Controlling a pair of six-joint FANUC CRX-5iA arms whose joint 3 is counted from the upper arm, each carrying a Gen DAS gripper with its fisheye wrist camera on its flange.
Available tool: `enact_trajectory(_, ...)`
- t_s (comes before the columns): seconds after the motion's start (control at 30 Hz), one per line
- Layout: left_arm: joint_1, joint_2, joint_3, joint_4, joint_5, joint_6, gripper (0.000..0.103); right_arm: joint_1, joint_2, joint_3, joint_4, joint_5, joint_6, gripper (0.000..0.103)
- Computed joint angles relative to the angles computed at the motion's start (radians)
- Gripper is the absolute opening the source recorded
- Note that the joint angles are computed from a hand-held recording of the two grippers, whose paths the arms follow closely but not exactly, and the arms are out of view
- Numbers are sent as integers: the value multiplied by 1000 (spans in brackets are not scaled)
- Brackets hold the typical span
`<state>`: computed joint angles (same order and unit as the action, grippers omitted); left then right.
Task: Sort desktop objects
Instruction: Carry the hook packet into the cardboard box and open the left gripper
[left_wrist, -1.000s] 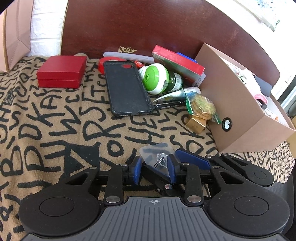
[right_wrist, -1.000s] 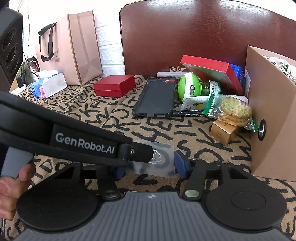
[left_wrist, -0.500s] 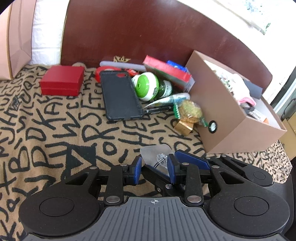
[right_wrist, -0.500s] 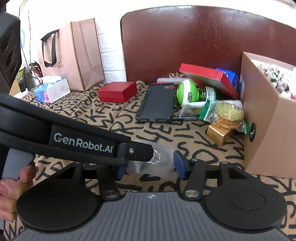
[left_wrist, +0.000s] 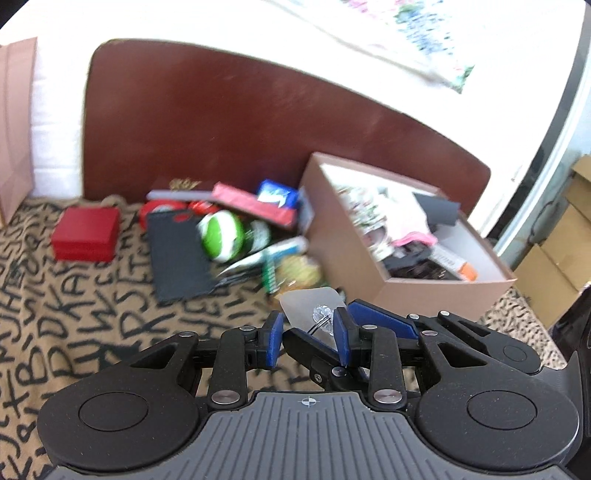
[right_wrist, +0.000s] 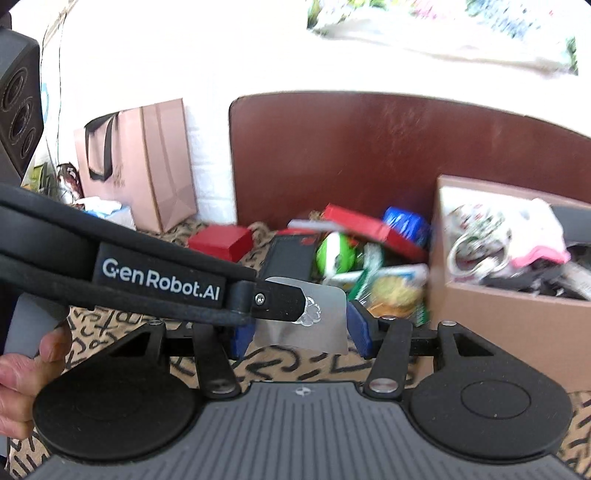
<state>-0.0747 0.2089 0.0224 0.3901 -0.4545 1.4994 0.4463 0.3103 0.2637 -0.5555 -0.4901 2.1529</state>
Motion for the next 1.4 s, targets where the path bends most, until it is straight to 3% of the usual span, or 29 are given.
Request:
enact_trajectory(0.43,-78,145,185,81,19,-86,32,-73,2,27,38,78,-57,59)
enact_trajectory(0.6,-85,223,258,163,15,-160,42,-96,41,60,48,106,-83,59)
enact_trajectory(0.87,-84,334,392,151,-39,-148,42,-127,132,159,57,80,-132,59)
enact_trajectory(1.1,-81,372,420,193,-47,-177,45,-137,170,193,59,64,-149,61)
enact_trajectory(1.17,-83,366,397,231,-23,-208,57,-139,176,199,56,62,-149,62)
enact_trajectory(1.23,-86,355,367,281,4,-253,84,-135,178,194,73,75,-165,68)
enact_trajectory(1.3,-99,328,297,376,74,-357,90,-121,175,171,136,107,-211,85)
enact_trajectory(1.4,-114,293,231,437,146,-432,103,-108,166,140,190,142,-252,94)
